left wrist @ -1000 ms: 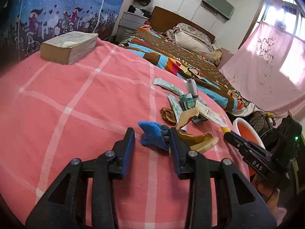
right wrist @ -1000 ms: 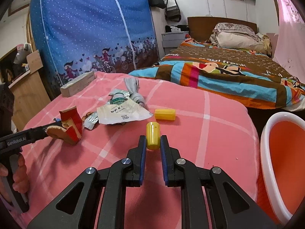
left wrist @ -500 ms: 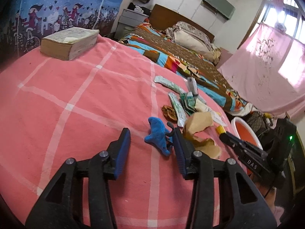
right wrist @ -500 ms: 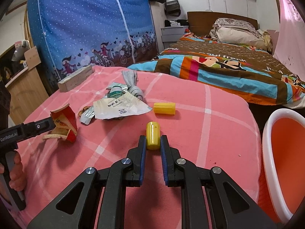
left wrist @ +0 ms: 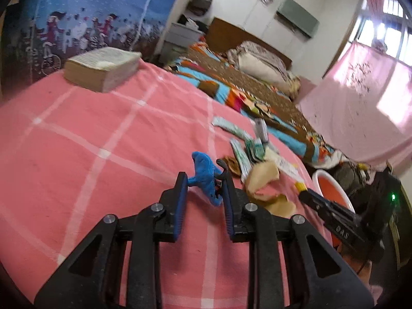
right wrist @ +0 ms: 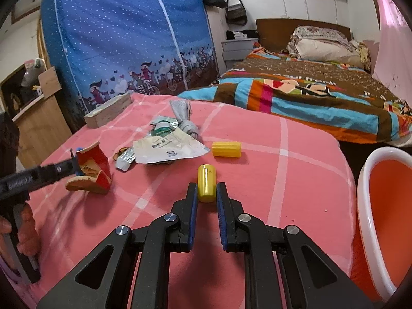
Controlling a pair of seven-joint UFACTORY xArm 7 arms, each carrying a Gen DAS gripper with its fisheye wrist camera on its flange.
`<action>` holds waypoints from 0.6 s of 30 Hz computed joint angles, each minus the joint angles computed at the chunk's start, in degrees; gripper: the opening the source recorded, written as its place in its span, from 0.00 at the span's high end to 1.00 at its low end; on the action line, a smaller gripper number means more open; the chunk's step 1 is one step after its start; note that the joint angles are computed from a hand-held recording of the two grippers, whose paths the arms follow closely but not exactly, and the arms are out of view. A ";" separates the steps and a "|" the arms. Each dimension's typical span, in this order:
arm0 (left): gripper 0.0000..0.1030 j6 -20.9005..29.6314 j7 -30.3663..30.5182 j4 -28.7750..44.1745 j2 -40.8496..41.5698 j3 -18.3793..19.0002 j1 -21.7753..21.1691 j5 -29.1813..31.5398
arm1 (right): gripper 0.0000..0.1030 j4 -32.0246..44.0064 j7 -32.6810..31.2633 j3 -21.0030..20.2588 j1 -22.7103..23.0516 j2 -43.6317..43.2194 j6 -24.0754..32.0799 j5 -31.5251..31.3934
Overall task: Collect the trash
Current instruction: 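Lift the blue toy with the left tool while the right tool lifts the yellow cylinder, then carry both items over the orange bucket and open both tools to release them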
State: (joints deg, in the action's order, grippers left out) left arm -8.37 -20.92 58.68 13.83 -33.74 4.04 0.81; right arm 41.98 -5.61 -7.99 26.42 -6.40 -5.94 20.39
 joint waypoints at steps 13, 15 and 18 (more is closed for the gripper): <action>0.71 -18.65 19.32 -4.28 -4.09 28.16 -34.38 -15.99 | 0.88 -9.06 -0.85 20.79 -16.59 -4.66 -25.20 -0.54; 0.71 -22.63 18.93 -4.49 -4.06 26.19 -33.29 -14.55 | 0.88 -9.84 -1.52 20.96 -16.45 -5.35 -28.53 0.06; 0.71 -27.13 26.19 -2.59 -3.24 25.44 -35.97 -18.84 | 0.88 -11.50 -1.08 20.23 -15.97 -6.75 -34.59 -0.08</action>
